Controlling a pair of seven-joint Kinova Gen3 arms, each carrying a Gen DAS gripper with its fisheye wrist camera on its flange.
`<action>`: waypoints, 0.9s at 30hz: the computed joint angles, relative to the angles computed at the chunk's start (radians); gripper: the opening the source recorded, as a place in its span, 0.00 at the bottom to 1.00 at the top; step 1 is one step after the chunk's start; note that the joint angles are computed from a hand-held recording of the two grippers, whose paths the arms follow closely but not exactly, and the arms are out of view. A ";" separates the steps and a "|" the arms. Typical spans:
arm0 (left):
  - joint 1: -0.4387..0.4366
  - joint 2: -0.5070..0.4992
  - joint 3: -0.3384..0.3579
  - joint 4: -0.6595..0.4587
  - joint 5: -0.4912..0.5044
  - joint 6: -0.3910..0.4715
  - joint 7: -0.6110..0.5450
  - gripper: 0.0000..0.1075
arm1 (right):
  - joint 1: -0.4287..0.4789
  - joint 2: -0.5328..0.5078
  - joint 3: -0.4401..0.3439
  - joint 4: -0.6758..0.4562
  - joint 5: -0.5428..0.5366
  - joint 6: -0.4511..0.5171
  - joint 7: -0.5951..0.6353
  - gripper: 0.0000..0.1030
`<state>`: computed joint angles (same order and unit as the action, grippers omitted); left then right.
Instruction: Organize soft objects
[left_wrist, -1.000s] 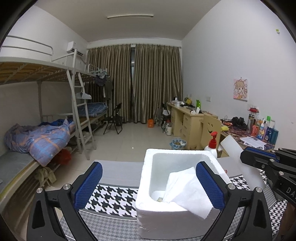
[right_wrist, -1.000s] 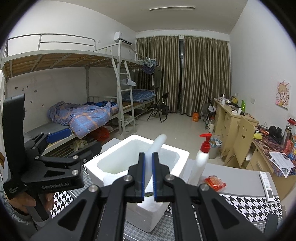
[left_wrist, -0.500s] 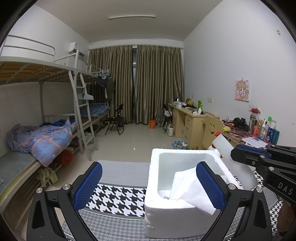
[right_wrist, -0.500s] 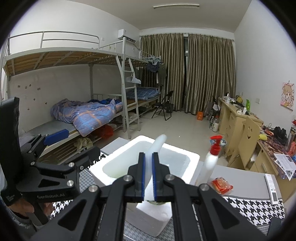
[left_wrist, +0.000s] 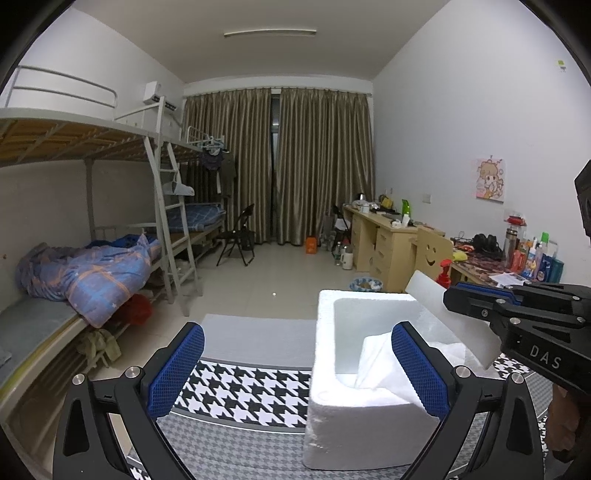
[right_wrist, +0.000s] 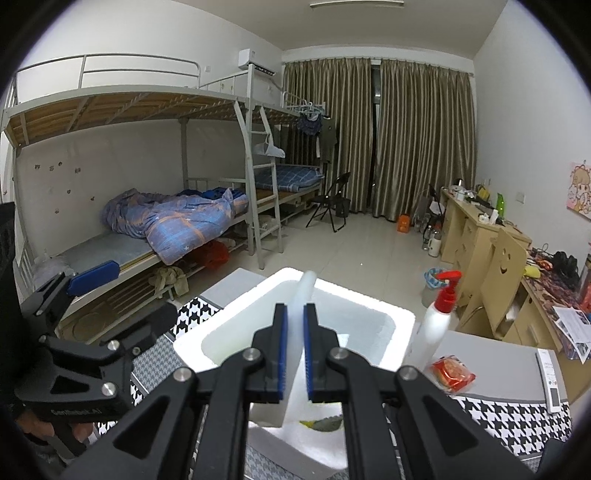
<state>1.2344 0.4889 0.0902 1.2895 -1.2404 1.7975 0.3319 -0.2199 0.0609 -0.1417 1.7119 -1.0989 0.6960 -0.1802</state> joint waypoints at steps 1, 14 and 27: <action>-0.001 -0.002 0.000 0.003 0.003 0.000 0.003 0.95 | -0.003 0.002 -0.001 -0.002 0.009 -0.006 -0.004 0.15; -0.009 -0.012 0.007 0.017 0.009 0.004 0.025 0.95 | 0.004 -0.025 0.016 0.024 -0.049 -0.011 0.050 0.69; 0.017 0.014 -0.001 -0.032 -0.009 0.027 -0.010 0.95 | 0.020 -0.057 0.053 0.058 -0.109 0.013 0.087 0.76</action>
<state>1.2514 0.5031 0.0894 1.2572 -1.2496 1.8241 0.3220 -0.2001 0.0038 -0.0892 1.7696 -1.2077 0.7092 -0.0928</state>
